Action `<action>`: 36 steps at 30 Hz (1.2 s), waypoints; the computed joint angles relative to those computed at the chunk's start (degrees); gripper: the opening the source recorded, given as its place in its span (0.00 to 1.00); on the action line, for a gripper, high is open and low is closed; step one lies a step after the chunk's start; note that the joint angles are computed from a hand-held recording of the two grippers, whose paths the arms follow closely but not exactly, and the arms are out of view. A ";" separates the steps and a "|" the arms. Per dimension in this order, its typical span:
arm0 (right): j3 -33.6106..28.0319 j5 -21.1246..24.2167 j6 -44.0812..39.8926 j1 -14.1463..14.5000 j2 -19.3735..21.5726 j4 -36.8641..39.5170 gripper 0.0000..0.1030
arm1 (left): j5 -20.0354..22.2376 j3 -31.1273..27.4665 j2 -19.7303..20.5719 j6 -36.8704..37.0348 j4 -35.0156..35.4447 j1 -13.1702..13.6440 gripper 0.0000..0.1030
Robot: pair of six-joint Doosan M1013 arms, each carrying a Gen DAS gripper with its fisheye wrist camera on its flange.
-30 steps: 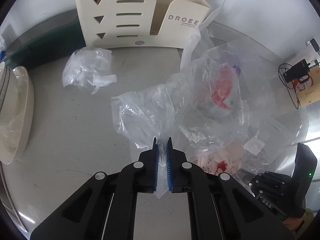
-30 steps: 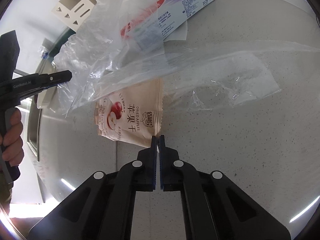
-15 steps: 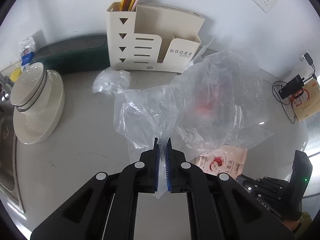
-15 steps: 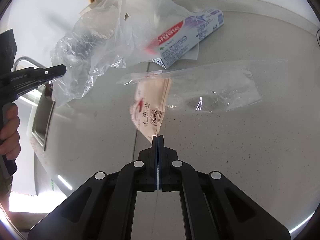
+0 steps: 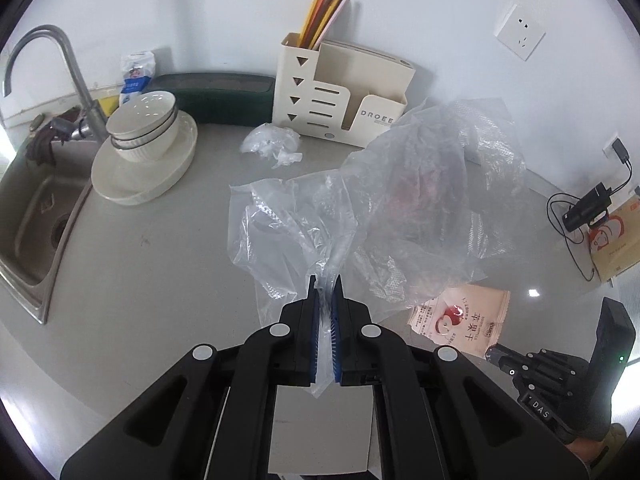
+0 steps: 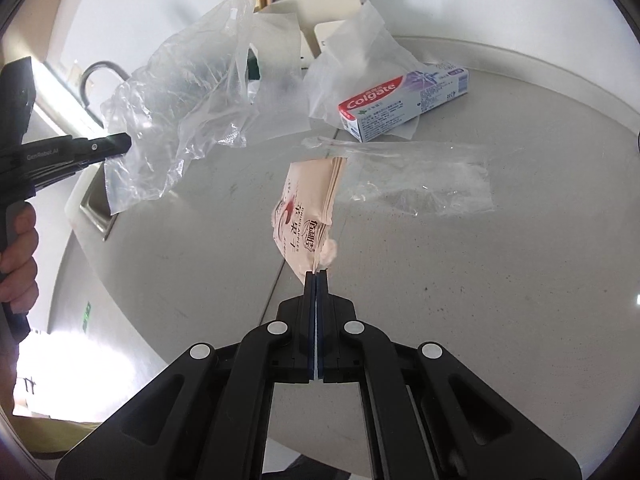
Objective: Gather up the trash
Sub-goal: 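Carry the clear bag and paper packet down over the wastebasket with both tools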
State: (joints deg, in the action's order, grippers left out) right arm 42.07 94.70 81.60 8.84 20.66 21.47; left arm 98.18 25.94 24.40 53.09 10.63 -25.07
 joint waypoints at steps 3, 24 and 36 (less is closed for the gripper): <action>1.30 -0.84 -0.58 0.12 -1.43 -0.79 0.01 | -0.54 3.63 -2.47 -1.45 1.14 -1.08 0.04; 15.98 -8.03 12.89 10.60 -17.88 -18.04 0.01 | -7.48 31.30 -23.38 -1.60 -0.86 -3.65 0.04; 23.55 -6.57 13.85 14.14 -23.16 -18.43 0.01 | -6.15 40.89 -28.94 -6.48 -3.16 -7.11 0.04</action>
